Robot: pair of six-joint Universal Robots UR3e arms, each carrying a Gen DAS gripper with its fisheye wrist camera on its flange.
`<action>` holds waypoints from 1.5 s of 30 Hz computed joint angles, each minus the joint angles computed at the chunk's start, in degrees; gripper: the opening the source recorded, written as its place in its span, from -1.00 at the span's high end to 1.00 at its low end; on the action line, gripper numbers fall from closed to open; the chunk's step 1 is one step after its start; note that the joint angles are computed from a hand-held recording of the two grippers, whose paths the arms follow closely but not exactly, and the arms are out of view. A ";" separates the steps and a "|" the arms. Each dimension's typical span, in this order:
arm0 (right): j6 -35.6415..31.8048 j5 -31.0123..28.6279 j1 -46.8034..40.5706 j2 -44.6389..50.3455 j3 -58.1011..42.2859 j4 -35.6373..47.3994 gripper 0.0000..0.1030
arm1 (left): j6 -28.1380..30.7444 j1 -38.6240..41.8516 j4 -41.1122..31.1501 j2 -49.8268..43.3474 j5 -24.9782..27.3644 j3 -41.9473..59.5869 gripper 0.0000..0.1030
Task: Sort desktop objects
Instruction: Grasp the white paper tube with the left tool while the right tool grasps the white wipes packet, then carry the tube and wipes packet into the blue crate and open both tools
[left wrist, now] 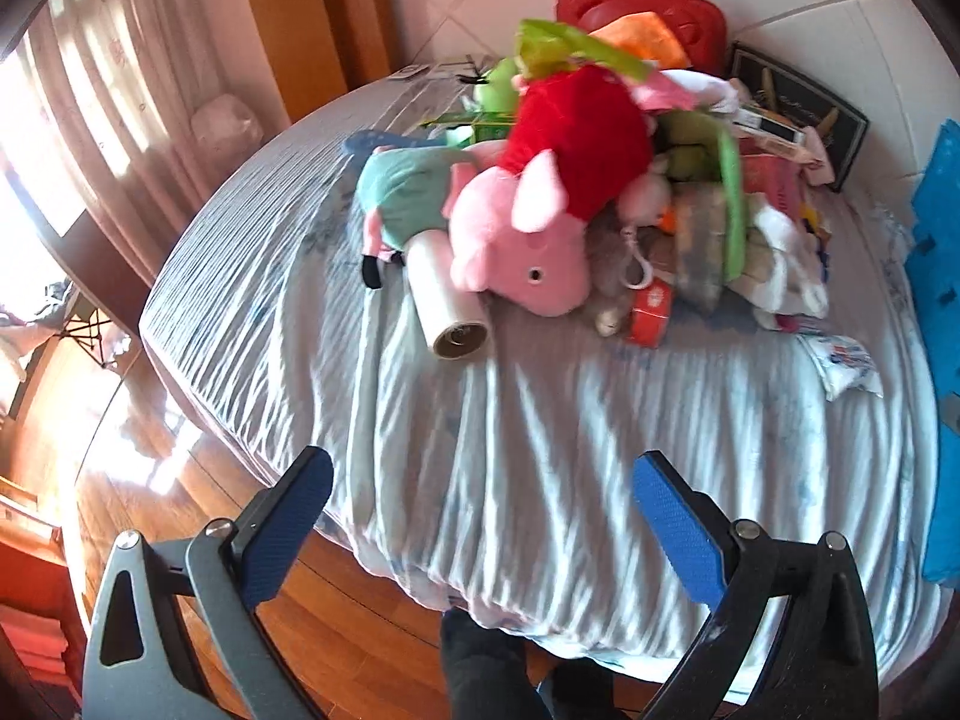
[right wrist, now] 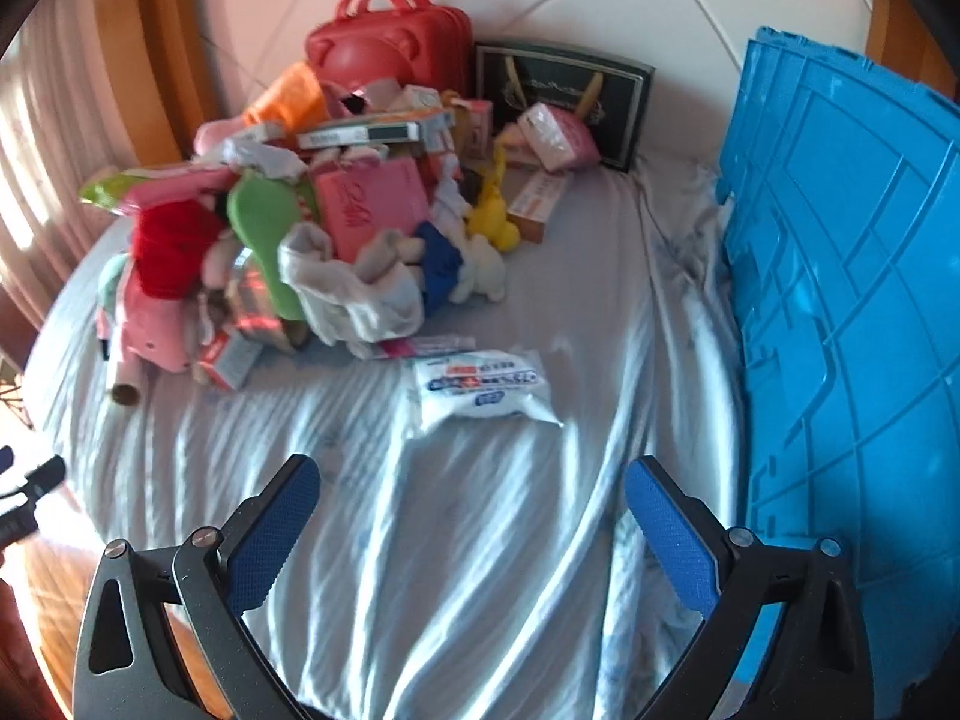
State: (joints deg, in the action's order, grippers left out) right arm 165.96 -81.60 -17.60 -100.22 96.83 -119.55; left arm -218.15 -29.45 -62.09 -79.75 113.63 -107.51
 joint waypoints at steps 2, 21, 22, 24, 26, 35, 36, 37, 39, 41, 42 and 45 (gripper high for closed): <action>2.52 -1.22 1.00 2.96 -0.89 -1.34 -1.00 | 4.56 4.95 5.27 0.30 -0.95 -4.09 -0.98; 17.53 -15.69 6.15 39.00 -31.65 7.45 -1.00 | 27.39 24.87 16.57 -24.22 -15.85 5.13 -0.54; 17.94 -14.84 5.81 41.18 -34.42 8.81 -1.00 | 28.12 24.74 15.96 -24.00 -15.88 5.31 -0.54; 19.07 -13.86 5.61 43.85 -38.15 11.53 -1.00 | 29.51 24.77 15.47 -22.52 -16.43 4.33 -0.40; 19.90 -11.57 5.44 45.74 -40.84 14.20 -1.00 | 30.32 25.20 15.78 -20.91 -17.07 2.22 -0.33; 19.00 -13.62 7.64 47.76 -42.68 15.63 -0.86 | 28.11 27.87 15.93 -16.34 -20.81 -2.59 0.04; 18.20 -13.72 7.56 46.79 -41.47 15.14 -0.73 | 28.47 27.81 15.18 -15.39 -21.68 -2.79 0.12; 16.90 -13.94 7.35 45.00 -39.27 14.25 -0.63 | 28.45 27.01 14.82 -14.78 -21.02 -2.87 0.12; 14.87 -12.82 5.93 41.18 -34.54 13.08 -0.53 | 28.76 24.73 14.95 -14.60 -18.09 -2.92 0.12; 13.96 -11.11 4.22 39.12 -31.82 13.33 -0.56 | 29.12 23.27 14.55 -15.70 -16.96 -2.33 0.12; 13.58 -9.55 3.08 38.11 -30.18 12.85 -0.66 | 28.56 22.78 14.17 -16.29 -16.81 -1.81 0.12; 14.05 -5.92 0.27 37.09 -27.92 12.53 -0.79 | 26.03 20.33 12.29 -18.85 -15.23 1.56 0.12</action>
